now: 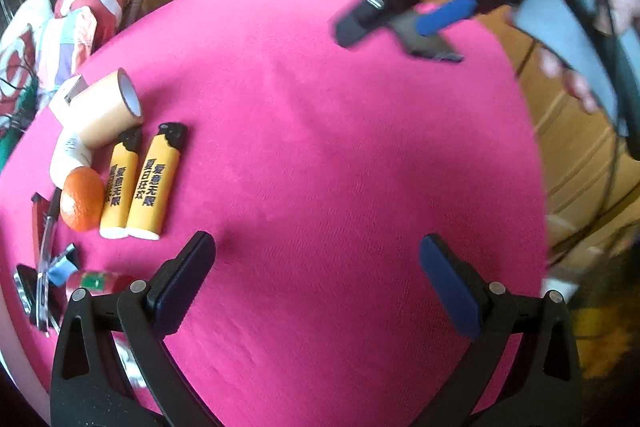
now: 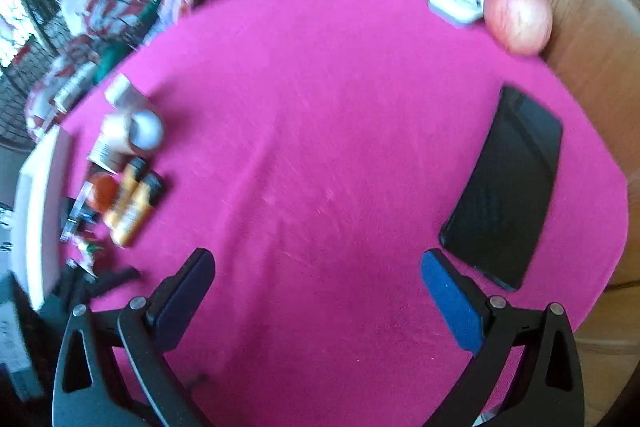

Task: Organize rigid objects
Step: 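Swing both tools over the cluttered items beside the white tray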

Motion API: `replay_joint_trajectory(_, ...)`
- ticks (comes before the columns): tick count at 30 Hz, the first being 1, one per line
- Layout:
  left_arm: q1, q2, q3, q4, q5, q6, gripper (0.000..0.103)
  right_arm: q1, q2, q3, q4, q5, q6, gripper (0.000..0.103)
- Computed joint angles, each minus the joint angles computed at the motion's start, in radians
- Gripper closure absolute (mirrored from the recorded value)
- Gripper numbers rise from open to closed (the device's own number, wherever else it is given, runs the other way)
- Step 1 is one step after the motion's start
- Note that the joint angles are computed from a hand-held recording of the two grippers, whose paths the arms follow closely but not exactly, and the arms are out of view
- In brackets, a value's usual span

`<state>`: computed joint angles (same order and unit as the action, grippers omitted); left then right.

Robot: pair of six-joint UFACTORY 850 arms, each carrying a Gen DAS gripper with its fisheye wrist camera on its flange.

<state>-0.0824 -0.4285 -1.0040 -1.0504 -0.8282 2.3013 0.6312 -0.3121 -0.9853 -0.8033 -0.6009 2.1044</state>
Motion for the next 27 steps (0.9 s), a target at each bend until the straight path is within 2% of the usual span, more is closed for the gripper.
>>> replay_joint_trajectory(5, 0.085, 0.031, -0.073, 0.02, -0.161, -0.194, 0.0, 0.026, 0.048, -0.038, -0.157, -0.079, 0.103, 0.0)
replay_joint_trajectory(7, 0.114, 0.023, -0.127, 0.02, -0.18, -0.273, 0.0, 0.033, 0.064, -0.057, -0.236, -0.12, 0.147, 0.0)
replay_joint_trajectory(9, 0.138, 0.006, -0.183, 0.018, -0.15, -0.345, 0.0, 0.04, 0.075, -0.072, -0.324, -0.147, 0.191, 0.0)
replay_joint_trajectory(13, 0.159, -0.08, -0.327, 0.085, -0.049, -0.546, 0.0, 0.043, 0.069, -0.097, -0.491, -0.128, 0.271, 0.0)
replay_joint_trajectory(14, 0.157, -0.107, -0.369, 0.136, 0.008, -0.628, 0.0, 0.043, 0.06, -0.109, -0.494, -0.124, 0.257, 0.0)
replay_joint_trajectory(16, 0.147, -0.148, -0.434, 0.248, 0.061, -0.815, 0.0, 0.041, 0.028, -0.148, -0.451, -0.111, 0.173, 0.0)
replay_joint_trajectory(19, 0.129, -0.193, -0.497, 0.373, 0.126, -1.033, 0.0, 0.039, -0.009, -0.185, -0.408, -0.112, 0.106, 0.0)
replay_joint_trajectory(21, 0.11, -0.221, -0.528, 0.437, 0.133, -1.118, 0.0, 0.038, 0.001, -0.182, -0.386, -0.114, 0.082, 0.0)
replay_joint_trajectory(22, 0.102, -0.228, -0.533, 0.452, 0.14, -1.126, 0.002, 0.034, -0.003, -0.189, -0.365, -0.111, 0.059, 0.0)
replay_joint_trajectory(25, 0.064, -0.241, -0.529, 0.531, 0.18, -1.152, 0.017, 0.024, 0.01, -0.181, -0.32, -0.098, 0.022, 0.0)
replay_joint_trajectory(26, 0.058, -0.248, -0.534, 0.551, 0.177, -1.166, 0.022, 0.021, 0.019, -0.171, -0.317, -0.091, 0.022, 0.0)
replay_joint_trajectory(27, 0.056, -0.255, -0.541, 0.558, 0.16, -1.175, 0.023, 0.02, 0.023, -0.165, -0.317, -0.088, 0.024, 0.0)
